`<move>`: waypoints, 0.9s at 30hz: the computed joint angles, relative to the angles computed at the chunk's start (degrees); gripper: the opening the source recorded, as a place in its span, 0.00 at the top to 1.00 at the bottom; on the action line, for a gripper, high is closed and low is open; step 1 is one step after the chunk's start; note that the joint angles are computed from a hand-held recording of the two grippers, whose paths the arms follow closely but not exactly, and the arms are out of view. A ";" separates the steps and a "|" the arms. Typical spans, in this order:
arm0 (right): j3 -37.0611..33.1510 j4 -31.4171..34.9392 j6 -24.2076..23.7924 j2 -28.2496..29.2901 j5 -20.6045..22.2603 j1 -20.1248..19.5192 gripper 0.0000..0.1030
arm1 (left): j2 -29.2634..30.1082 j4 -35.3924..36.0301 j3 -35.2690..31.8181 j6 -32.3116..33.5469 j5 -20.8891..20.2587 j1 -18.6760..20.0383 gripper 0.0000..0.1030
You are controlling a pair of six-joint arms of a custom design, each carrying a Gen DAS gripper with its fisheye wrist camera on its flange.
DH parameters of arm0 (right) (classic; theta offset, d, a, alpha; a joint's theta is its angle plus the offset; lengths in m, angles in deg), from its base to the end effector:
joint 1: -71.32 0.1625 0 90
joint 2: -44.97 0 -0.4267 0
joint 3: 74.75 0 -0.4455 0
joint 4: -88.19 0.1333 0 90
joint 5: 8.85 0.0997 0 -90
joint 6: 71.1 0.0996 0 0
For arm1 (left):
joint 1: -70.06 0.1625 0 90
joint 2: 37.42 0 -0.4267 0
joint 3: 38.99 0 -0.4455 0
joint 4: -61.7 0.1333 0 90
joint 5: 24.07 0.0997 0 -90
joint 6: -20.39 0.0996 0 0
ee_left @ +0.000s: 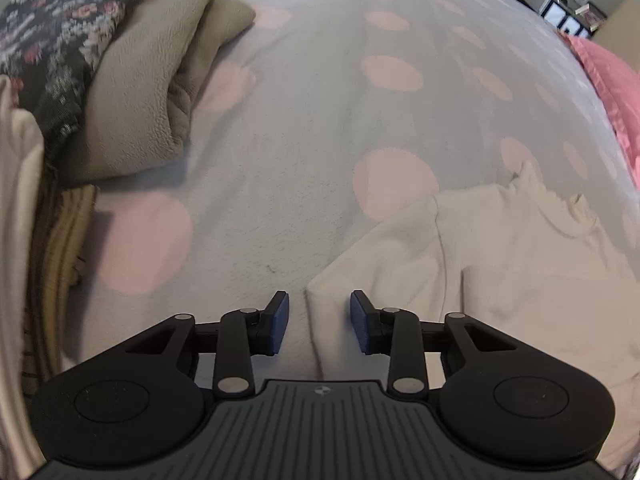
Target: Fold clothes
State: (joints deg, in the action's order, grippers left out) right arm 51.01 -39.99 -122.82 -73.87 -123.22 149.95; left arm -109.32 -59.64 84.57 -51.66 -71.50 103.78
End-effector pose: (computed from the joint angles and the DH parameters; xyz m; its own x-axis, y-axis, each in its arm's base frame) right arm 0.0177 -0.3797 0.4568 -0.6594 -0.4166 0.6259 -0.5635 0.8249 -0.0446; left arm -0.2853 -0.4317 0.1153 -0.8078 -0.2663 -0.5259 0.0373 0.8672 -0.4965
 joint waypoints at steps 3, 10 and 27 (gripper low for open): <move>-0.67 -0.72 0.65 0.70 -0.03 0.64 0.95 | 0.54 -0.69 -0.21 1.88 1.31 -0.69 0.97; -1.70 -0.84 3.40 2.82 -0.76 -0.69 0.92 | 0.92 1.00 -1.17 2.44 3.55 -2.09 0.98; -1.41 -5.11 8.64 9.44 -6.43 -4.14 0.63 | 1.44 2.52 -1.58 2.22 4.08 -2.22 0.98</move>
